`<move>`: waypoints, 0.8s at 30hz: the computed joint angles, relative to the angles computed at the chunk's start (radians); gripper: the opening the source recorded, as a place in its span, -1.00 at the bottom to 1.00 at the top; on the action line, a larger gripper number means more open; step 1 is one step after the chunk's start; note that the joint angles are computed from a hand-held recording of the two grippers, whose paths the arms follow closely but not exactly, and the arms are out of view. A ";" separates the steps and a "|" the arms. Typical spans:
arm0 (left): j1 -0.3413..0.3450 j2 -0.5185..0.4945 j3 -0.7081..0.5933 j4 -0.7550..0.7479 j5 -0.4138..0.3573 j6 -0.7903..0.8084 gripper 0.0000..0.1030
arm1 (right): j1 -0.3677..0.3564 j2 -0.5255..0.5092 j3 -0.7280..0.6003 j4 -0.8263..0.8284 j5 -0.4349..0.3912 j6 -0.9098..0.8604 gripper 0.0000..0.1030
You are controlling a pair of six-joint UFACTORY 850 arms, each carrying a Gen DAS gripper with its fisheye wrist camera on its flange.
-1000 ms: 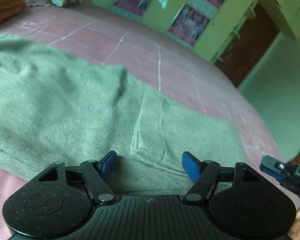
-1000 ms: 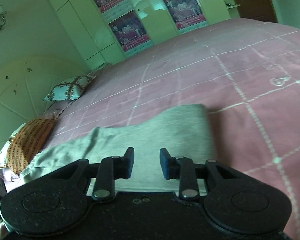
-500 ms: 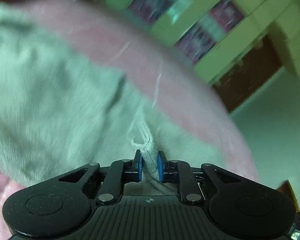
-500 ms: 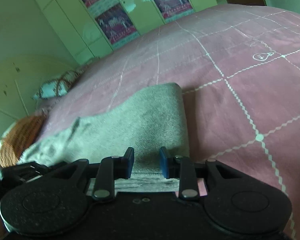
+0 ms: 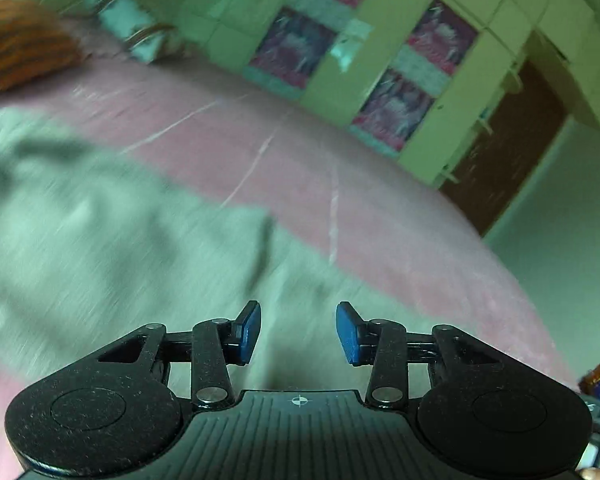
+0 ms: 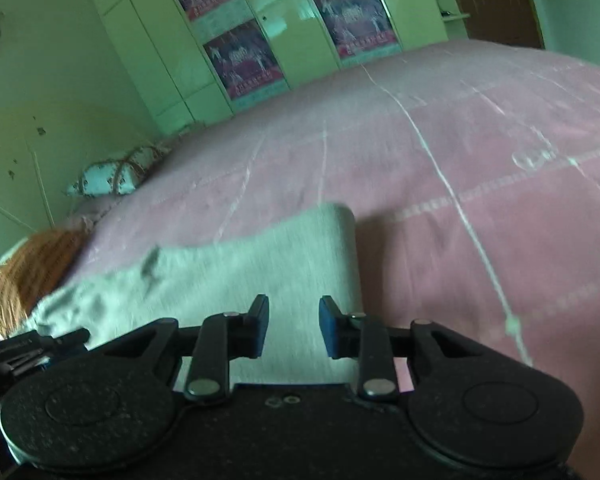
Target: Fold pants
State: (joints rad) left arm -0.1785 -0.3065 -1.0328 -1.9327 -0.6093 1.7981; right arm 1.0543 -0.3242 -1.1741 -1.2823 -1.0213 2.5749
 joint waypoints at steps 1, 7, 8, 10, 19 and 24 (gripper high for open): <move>-0.009 -0.016 -0.030 0.030 -0.013 -0.020 -0.20 | -0.018 0.002 -0.003 -0.009 0.013 -0.018 -0.67; -0.112 -0.164 -0.212 0.300 0.096 -0.207 -0.20 | -0.145 -0.042 -0.068 0.001 0.134 -0.204 -0.85; -0.113 -0.193 -0.234 0.329 0.107 -0.236 -0.33 | -0.171 -0.062 -0.084 0.080 0.155 -0.268 -0.87; -0.097 -0.190 -0.232 0.327 0.072 -0.244 -0.34 | -0.207 -0.051 -0.052 0.145 0.229 -0.271 -1.00; -0.064 -0.022 -0.062 0.124 0.041 0.110 0.88 | -0.144 -0.002 0.016 0.036 0.206 -0.135 -0.67; 0.145 0.078 0.058 -0.027 -0.064 0.191 0.98 | -0.065 0.047 0.054 -0.021 0.114 -0.072 -0.54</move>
